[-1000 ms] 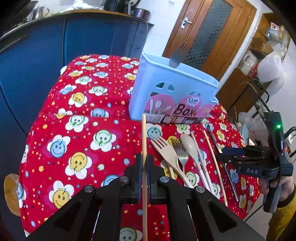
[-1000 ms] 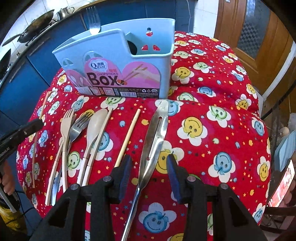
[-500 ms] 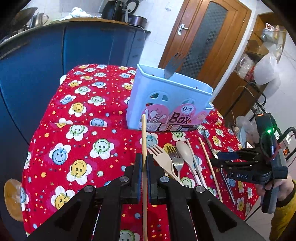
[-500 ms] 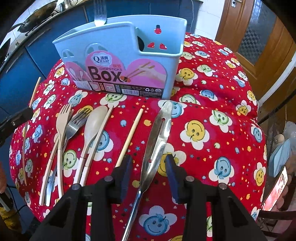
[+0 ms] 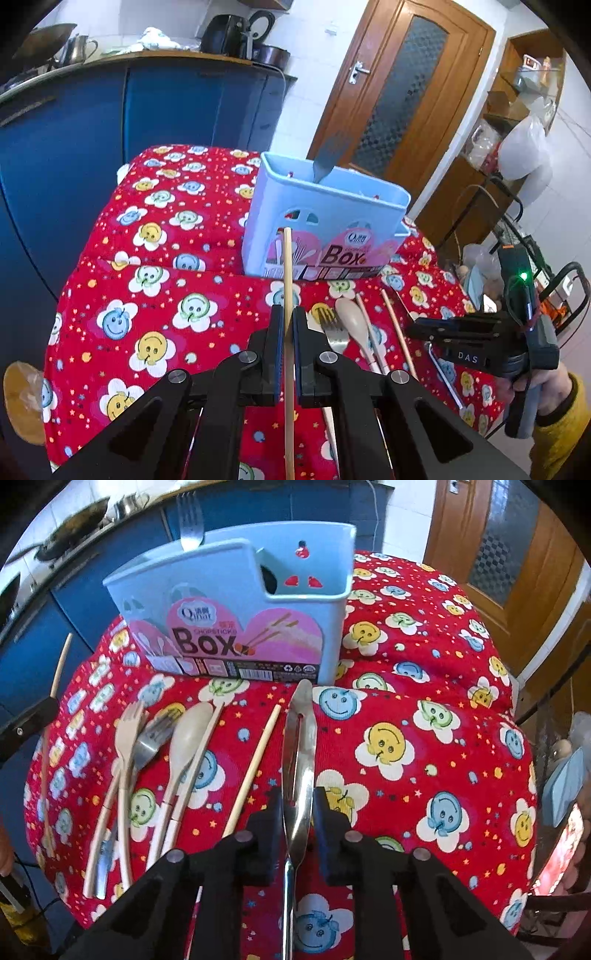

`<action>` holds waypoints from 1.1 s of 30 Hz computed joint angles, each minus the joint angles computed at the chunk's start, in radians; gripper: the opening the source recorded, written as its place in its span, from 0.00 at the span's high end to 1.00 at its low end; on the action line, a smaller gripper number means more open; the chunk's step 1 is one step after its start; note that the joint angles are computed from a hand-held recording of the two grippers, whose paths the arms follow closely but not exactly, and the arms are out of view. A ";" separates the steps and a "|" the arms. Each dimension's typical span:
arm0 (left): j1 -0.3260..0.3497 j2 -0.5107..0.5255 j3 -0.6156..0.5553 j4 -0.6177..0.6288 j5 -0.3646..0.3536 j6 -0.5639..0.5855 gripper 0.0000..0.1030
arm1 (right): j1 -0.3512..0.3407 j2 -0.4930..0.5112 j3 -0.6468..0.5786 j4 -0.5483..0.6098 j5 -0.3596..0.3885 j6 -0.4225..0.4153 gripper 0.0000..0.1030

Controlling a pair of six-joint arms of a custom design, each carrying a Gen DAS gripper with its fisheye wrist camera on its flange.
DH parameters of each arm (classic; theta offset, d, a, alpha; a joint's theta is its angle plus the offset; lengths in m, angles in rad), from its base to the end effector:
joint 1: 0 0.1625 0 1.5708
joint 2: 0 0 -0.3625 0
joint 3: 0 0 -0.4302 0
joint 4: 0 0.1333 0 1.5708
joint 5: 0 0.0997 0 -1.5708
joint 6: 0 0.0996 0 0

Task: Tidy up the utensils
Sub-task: 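Grasp a wooden chopstick with the left gripper while the right grasps the silver tongs, then lift the chopstick with the left gripper while the right carries the silver tongs over the box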

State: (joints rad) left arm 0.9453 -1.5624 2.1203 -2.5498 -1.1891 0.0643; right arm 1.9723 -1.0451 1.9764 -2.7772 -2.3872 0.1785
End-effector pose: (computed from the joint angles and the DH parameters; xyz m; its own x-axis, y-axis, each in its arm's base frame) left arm -0.1527 -0.5025 0.2536 -0.8054 0.4666 -0.3655 0.5873 0.7113 -0.3861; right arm 0.2721 -0.4854 0.0923 -0.7633 0.0732 0.6419 -0.2445 0.8870 -0.3918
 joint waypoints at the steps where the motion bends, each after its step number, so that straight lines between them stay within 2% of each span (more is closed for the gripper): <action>1: 0.000 -0.001 0.000 -0.004 -0.003 0.001 0.96 | -0.003 -0.009 0.013 -0.034 0.018 -0.008 0.83; 9: -0.012 0.005 -0.009 -0.073 -0.027 0.016 0.96 | 0.021 -0.033 0.095 -0.342 0.084 -0.121 0.84; 12: -0.021 0.023 -0.023 -0.113 -0.031 0.031 0.96 | 0.033 -0.020 0.104 -0.462 0.095 -0.178 0.92; 16: -0.031 0.059 -0.047 -0.175 -0.028 0.050 0.96 | 0.049 0.015 0.092 -0.622 0.095 -0.265 0.92; 25: -0.043 0.163 -0.155 -0.284 -0.033 0.069 0.96 | 0.044 0.035 0.062 -0.806 0.161 -0.391 0.92; 33: -0.042 0.301 -0.253 -0.509 -0.014 0.149 0.96 | 0.040 0.072 -0.002 -0.925 0.189 -0.501 0.92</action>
